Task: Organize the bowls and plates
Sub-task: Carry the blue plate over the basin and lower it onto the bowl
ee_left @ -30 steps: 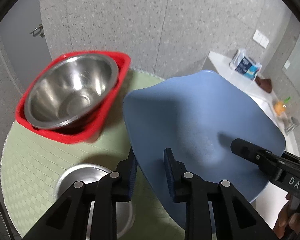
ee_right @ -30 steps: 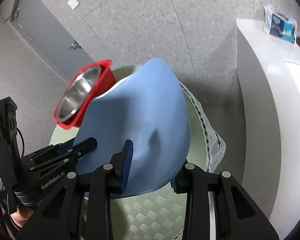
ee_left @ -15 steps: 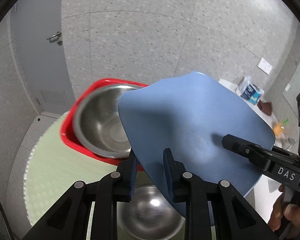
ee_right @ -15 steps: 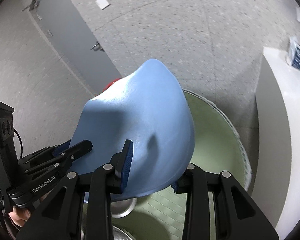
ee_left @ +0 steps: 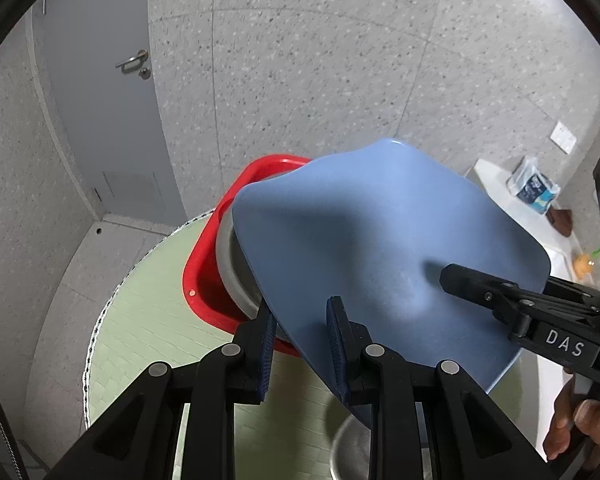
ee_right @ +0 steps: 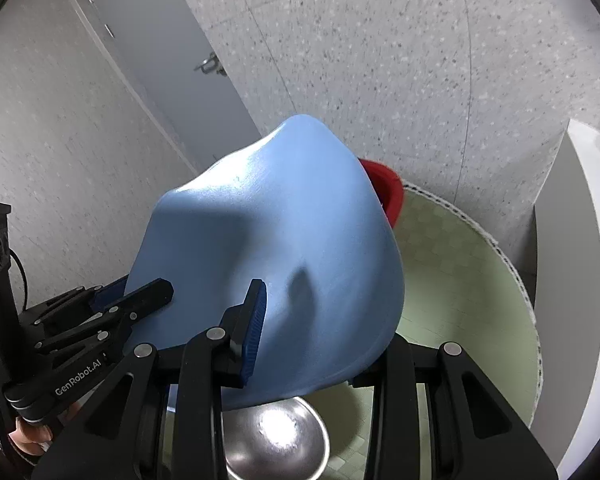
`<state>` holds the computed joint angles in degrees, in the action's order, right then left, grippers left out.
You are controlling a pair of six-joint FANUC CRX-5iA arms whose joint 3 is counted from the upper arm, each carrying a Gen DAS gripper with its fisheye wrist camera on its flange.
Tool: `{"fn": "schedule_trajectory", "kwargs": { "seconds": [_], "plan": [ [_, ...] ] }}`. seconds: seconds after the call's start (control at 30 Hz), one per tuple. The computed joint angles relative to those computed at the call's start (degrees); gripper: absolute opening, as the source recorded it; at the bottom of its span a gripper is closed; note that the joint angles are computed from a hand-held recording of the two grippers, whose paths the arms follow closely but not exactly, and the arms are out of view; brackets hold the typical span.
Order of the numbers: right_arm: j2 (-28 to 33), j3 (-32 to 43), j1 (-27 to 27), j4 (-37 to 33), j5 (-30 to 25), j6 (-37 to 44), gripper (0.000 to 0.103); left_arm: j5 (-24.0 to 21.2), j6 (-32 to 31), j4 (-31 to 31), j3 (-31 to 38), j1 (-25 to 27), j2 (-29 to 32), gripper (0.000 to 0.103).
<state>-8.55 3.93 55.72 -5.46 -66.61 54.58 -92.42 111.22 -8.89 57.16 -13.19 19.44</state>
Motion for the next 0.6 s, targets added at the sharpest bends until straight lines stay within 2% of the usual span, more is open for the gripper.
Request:
{"fn": "schedule_trajectory", "kwargs": {
  "seconds": [0.33,0.6],
  "plan": [
    [5.7,3.7,-2.5,-3.1,-2.9,2.0,0.033,-3.8,-1.9,2.7,8.6,2.9,8.6,0.022],
    [7.7,5.0,-1.0,0.0,-4.4,1.0,0.034,-2.5,-2.3,4.5,9.5,4.6,10.7,0.022]
  ]
}}
